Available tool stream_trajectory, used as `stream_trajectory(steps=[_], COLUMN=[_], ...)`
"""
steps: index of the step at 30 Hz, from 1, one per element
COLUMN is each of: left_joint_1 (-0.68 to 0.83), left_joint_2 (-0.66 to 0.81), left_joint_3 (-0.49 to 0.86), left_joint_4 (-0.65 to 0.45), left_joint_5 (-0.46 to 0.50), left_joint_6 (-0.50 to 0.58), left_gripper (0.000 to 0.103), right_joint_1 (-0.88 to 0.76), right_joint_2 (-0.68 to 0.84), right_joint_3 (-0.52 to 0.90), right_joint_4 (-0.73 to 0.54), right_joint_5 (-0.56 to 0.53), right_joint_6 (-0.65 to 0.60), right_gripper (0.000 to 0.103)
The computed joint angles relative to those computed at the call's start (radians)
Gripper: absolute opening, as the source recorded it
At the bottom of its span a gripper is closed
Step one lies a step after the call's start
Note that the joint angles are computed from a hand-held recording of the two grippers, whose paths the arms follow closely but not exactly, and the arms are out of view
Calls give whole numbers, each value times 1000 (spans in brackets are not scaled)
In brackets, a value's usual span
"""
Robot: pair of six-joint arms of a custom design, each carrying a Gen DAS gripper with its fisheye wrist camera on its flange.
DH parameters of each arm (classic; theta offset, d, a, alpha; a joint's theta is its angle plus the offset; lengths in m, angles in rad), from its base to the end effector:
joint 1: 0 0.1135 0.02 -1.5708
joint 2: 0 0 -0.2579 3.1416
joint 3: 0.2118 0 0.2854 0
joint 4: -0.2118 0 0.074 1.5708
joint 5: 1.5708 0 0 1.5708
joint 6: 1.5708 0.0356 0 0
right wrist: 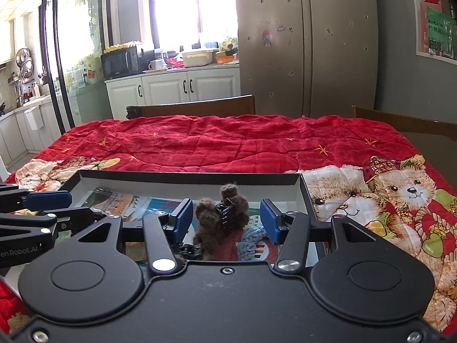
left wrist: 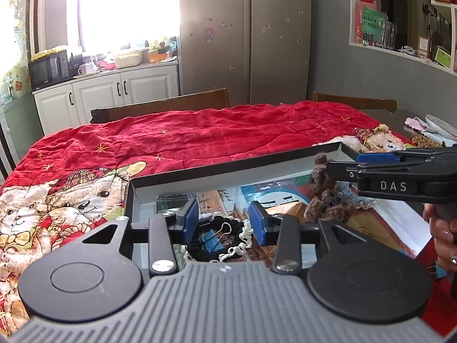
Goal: Organize objects
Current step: 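Open the right tool to drop the pom-pom tie while the left tool releases the clip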
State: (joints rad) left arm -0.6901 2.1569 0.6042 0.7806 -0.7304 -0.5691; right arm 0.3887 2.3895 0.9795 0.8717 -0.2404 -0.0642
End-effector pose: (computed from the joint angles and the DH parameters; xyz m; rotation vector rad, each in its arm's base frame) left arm 0.2462 -0.1725 -0.0197 -0.2105 2.1094 0.1267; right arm 0.3720 0.1615 -0.0318 -0.6173 2.0321 0.4468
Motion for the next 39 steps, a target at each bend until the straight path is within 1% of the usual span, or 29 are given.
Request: stream_trajectory(steps=[10,14,21,28,33,39], left_joint_1=[-51,-74,-130,-213,-282,-378], left_joint_2=[-65,-101,-174,-257,-309,-339], left_joint_3=[-49,-71,-115,-153,-179,-178], left_joint_4=[-19,-34,-76,-168,-245,-384], left_joint_5=[-46,-64,-119,-193,-230,-288], left_joint_6=[-44,-65,-97,-152,-222,-328], left_gripper=[60,64,68,71,72,72], right_joint_1=[-3,-8,-15,-40,-66,-99], right_joint_2=[-74,-109,-186,-284,-347,-391], right_joint_3=[-95,-139,-236,-360,-460,-563], right_joint_4=[37,55,90,130,170,229], right_joint_5=[-18,-30,-52,-103,-145,-196], right_joint_6=[-6,-11,-28,-55,-74,-93], right_gripper=[51,52,53,54,56,56])
